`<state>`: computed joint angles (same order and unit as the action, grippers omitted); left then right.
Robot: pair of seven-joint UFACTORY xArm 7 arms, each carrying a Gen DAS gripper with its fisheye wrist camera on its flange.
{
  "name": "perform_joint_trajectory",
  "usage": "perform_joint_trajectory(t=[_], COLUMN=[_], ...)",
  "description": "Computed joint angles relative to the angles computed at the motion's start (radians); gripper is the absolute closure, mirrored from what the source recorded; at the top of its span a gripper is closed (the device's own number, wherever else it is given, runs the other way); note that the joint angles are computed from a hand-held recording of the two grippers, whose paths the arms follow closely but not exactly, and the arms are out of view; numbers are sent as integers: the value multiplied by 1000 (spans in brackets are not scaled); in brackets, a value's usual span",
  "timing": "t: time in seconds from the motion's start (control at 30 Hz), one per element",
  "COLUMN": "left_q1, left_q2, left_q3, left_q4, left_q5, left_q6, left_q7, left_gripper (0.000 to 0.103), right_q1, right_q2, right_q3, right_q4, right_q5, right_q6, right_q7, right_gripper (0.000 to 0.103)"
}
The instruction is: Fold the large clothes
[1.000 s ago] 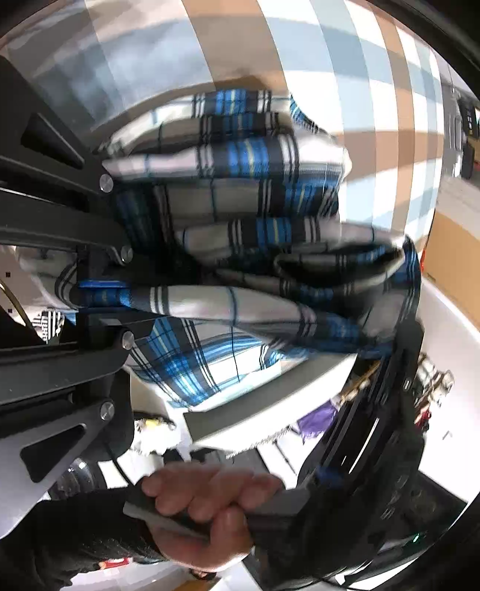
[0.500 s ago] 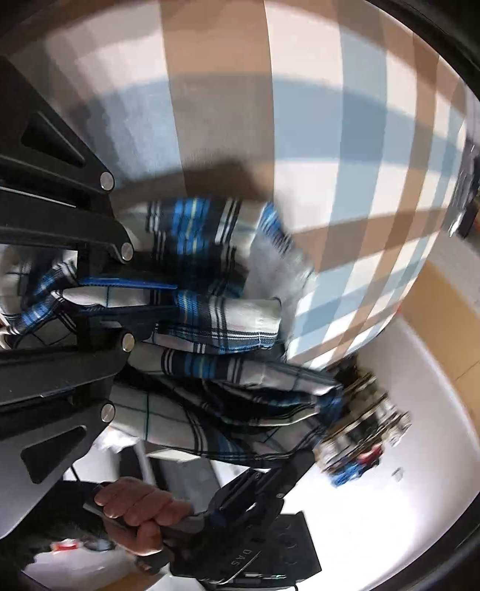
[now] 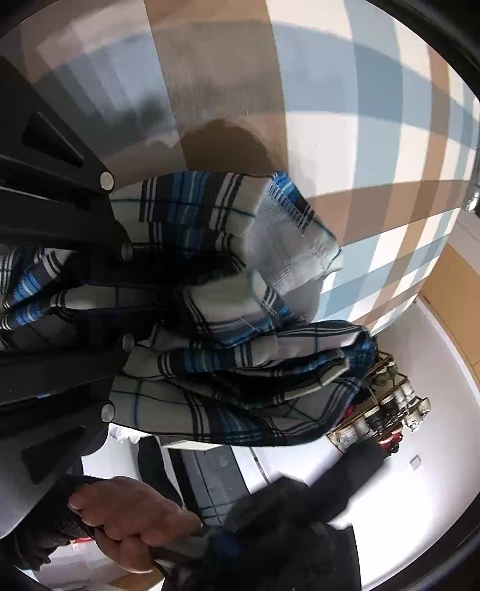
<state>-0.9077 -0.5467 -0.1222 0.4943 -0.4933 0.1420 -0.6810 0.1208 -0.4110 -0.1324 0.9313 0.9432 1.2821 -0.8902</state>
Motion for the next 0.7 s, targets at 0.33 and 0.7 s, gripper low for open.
perform_joint_trajectory(t=[0.33, 0.7], left_q1=[262, 311], left_q2=[-292, 81], left_q3=[-262, -242], left_q4=[-11, 319], left_q5=[260, 377], left_q6=[36, 224], left_q7=[-272, -312], left_gripper=[55, 3], right_q1=[-108, -193], right_q2=[-112, 104], right_q3=[-134, -168], right_q4=[-157, -88], right_q5=[-111, -169], right_q6=[36, 395], right_q7=[-222, -325], right_gripper=[54, 55])
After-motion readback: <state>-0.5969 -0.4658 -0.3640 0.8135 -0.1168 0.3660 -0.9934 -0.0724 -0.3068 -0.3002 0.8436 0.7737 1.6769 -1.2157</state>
